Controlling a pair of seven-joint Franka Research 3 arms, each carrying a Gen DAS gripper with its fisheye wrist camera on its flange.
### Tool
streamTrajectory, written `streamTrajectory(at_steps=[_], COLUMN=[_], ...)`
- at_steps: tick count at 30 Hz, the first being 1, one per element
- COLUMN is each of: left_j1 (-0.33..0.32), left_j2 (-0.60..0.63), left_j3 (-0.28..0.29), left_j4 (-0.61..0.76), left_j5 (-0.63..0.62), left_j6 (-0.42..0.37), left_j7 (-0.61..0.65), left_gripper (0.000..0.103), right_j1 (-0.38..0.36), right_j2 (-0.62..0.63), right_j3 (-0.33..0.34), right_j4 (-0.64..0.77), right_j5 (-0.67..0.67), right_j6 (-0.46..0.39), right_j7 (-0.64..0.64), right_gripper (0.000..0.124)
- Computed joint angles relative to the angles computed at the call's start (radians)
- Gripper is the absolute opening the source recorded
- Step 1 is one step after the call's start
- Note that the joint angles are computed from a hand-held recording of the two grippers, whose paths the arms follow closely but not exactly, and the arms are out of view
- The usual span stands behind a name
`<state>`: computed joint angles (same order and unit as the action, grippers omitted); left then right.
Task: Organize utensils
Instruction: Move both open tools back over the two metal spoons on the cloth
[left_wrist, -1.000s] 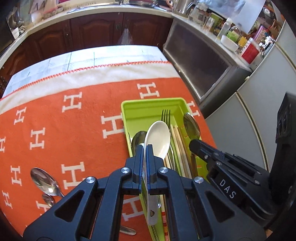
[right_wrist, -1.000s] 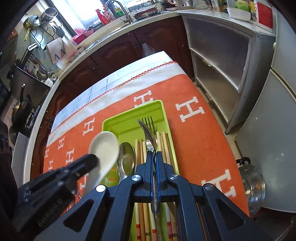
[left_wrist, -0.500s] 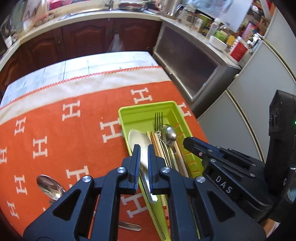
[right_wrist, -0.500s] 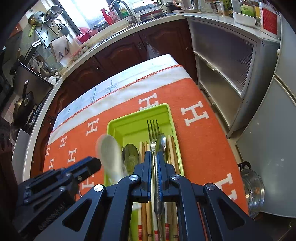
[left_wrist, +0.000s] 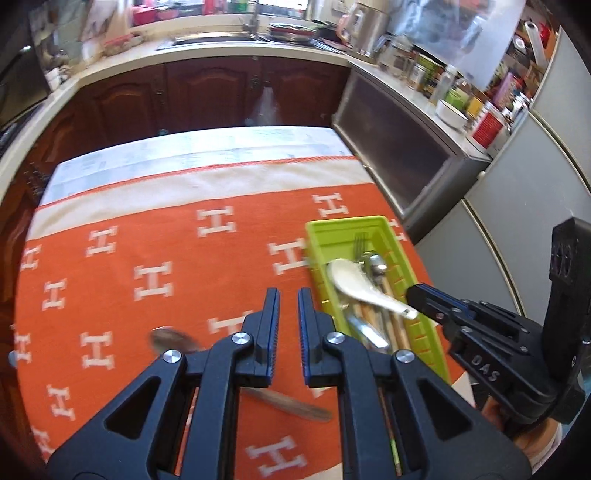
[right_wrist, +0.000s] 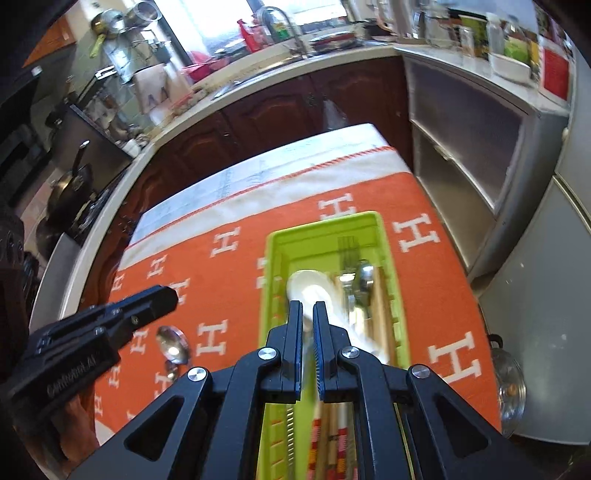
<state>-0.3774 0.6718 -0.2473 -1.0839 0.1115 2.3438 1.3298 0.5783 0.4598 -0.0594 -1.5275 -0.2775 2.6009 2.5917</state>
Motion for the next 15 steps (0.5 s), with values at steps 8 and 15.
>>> streamTrajectory(at_steps=[8,15], left_j1=[0.112,0.193], left_j2=[-0.283,-0.413], left_j3=[0.026,0.016], left_j4=[-0.43,-0.676], left_j5=[0.007,-0.047], left_j6=[0.164,0.243], left_j7=[-0.058,-0.064], left_gripper=[0.031,0.034], right_j1=[0.035,0.073], right_j2=[0.062,0.177], right_j3=[0.047,0.075], right_j4=[0.109,0.276], right_j5=[0.038,0.101], right_j6=[-0.016,-0.062], right_j7=[-0.109,-0.261], right_gripper=[0.022,0.022])
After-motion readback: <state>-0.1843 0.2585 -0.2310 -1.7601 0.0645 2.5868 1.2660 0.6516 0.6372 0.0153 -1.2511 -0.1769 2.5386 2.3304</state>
